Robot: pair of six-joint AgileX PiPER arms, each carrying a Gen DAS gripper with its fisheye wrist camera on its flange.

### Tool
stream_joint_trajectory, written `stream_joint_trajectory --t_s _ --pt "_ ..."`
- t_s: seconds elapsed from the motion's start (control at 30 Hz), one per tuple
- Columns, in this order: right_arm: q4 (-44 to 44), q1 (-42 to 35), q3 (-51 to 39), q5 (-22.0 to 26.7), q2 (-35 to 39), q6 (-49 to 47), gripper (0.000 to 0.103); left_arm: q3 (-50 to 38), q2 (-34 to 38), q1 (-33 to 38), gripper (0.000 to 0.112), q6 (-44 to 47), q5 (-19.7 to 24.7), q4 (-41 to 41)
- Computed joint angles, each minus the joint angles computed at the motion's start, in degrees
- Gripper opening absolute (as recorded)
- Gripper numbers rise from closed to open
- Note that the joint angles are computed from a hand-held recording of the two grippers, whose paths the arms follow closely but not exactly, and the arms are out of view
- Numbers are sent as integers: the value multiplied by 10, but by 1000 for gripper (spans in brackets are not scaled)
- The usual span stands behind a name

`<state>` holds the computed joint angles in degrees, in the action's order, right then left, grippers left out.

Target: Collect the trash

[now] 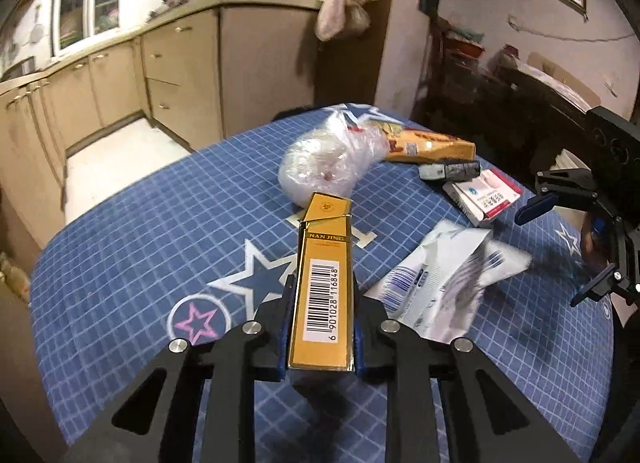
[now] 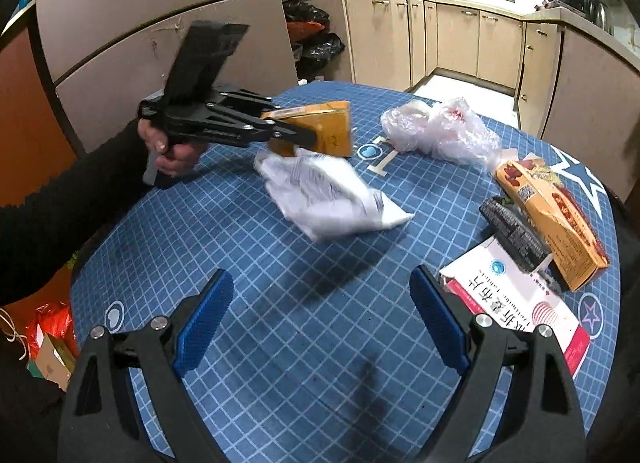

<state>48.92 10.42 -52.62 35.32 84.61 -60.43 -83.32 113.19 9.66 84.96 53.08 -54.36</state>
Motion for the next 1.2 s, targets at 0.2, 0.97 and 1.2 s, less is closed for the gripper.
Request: stream_joint_trajectory --t_s 0.2,0.97,1.2 --pt "-32 28 -32 -17 19 21 87 163 -127 66 24 69 -51 -109" --pt "-263 112 -307 68 249 189 54 479 -490 132 24 -233 -228 34" --pt "-161 125 -95 -53 103 213 46 506 -555 71 24 -388 -268 158"
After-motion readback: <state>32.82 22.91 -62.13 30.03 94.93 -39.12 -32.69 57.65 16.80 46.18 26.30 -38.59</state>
